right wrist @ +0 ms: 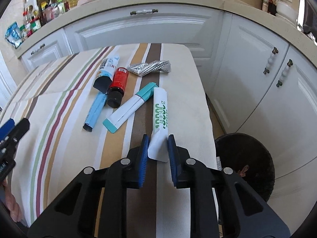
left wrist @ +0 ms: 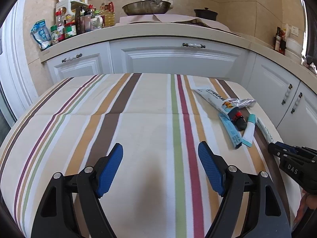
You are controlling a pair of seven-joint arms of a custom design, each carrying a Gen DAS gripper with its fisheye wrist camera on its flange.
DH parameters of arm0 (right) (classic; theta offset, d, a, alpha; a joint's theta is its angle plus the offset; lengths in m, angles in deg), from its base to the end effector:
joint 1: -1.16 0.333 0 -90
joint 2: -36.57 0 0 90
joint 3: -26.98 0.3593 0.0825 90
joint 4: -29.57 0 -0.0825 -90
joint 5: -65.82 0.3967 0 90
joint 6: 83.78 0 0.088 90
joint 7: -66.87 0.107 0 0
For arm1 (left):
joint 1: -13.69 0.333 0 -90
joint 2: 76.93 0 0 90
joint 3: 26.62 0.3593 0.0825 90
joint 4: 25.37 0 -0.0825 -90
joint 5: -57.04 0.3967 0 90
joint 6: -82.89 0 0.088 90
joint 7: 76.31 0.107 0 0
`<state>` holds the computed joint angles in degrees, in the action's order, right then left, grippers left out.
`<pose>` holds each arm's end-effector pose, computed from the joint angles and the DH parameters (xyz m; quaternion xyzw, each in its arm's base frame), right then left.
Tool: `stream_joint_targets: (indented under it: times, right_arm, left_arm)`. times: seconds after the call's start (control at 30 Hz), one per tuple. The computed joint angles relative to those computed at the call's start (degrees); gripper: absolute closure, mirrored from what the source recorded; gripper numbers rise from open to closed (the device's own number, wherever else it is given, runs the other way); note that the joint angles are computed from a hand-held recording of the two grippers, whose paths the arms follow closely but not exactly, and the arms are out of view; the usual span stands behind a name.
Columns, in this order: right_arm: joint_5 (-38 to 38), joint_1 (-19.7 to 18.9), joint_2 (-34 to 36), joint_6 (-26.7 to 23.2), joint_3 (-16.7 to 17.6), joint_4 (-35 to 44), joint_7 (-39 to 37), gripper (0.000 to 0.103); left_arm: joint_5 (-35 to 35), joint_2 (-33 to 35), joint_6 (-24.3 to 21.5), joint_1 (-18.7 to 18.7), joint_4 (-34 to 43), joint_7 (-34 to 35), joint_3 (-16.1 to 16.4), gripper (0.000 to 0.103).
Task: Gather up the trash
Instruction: 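Carry the white-green tube over the trash bin with the right gripper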
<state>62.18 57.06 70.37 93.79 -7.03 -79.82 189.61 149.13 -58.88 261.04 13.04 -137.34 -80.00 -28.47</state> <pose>0.6293 0.3226 0.3358 -0.6812 0.6357 -0.2406 0.2722 0.6246 -0.1103 0.3851 -0.6425 0.6389 -0.3025 0.2958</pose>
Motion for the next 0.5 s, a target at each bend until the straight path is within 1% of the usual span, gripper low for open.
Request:
stream_joint_targets:
  times: [0.1,0.27,0.4,0.5]
  right_arm:
    - [0.5,1.0,-0.6,2.7,-1.2,-1.8,-0.1,0.084]
    - [3.9,2.9,-1.7,6.0,-2.9,-4.5,-2.8,0.084]
    - [7.0,5.1,-2.8,9.4,-5.2,-7.4,-4.9,0.084]
    - [9.4,7.1,-3.1,11.1,-7.4,-9.1,-6.6,0.084]
  left_arm:
    - [-0.7,0.0,-0.3,-0.5,-0.1,1.0,-0.2,0.027]
    - [-1.6,0.0,-0.8,-1.6,0.0,2.1,-0.4,0.027]
    - [-1.6,0.3,-1.2,-2.8,0.4,2.6,-0.5,0.027]
    - [-3.2,0.8,-1.6,-3.7,0.7,4.7,-0.8,0.027]
